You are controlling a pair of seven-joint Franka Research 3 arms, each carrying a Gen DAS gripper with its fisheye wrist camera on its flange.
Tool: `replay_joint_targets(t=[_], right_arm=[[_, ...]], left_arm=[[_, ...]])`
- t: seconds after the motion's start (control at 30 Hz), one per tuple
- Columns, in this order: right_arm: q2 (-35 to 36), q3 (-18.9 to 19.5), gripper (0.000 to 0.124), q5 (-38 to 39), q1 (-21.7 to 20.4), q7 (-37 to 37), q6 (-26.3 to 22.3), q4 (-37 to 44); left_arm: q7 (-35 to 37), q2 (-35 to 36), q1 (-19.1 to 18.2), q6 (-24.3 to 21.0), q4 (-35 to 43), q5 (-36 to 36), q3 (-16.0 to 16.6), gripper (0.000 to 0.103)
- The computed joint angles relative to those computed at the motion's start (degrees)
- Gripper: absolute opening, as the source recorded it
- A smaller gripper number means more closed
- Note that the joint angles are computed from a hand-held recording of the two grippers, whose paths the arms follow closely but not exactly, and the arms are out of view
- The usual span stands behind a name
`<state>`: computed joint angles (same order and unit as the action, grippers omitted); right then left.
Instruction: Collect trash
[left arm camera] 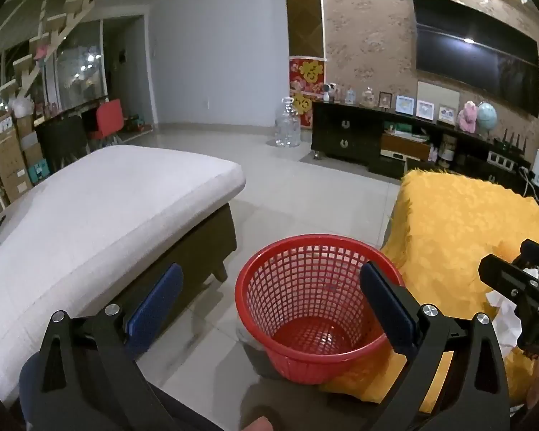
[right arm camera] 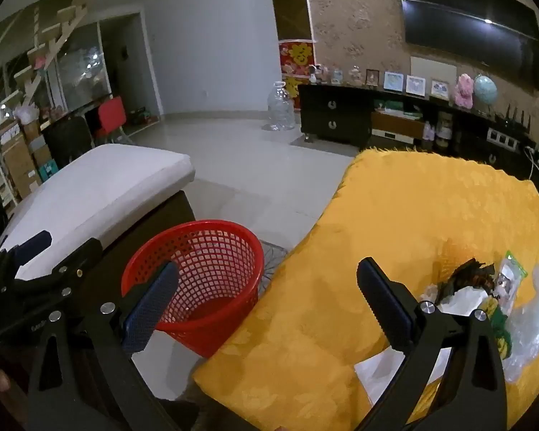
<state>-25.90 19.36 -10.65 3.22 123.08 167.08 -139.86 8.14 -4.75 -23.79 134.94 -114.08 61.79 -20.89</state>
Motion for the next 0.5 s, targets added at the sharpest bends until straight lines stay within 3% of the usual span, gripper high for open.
replay_joint_targets(t=[0.1, 0.2, 0.5], right_arm=[[0.1, -1.7, 0.097, 2.3, 1.1, -2.3, -1.2, 0.3], [-0.9, 1.0, 0.097, -1.2, -1.1, -0.3, -0.8, 0.1], [-1.5, 0.2, 0.097, -0.1, -0.6, -0.9, 1.0, -1.3]], left_arm=[[-0.2, 0.0, -0.1, 0.2, 0.1, -0.1, -0.1, 0.095], [-0.2, -0.2, 0.2, 1.1, -0.1, -1.3, 0.2, 0.095], [-1.7, 1.3, 0.0, 0.8, 0.4, 1.1, 0.0, 0.095]])
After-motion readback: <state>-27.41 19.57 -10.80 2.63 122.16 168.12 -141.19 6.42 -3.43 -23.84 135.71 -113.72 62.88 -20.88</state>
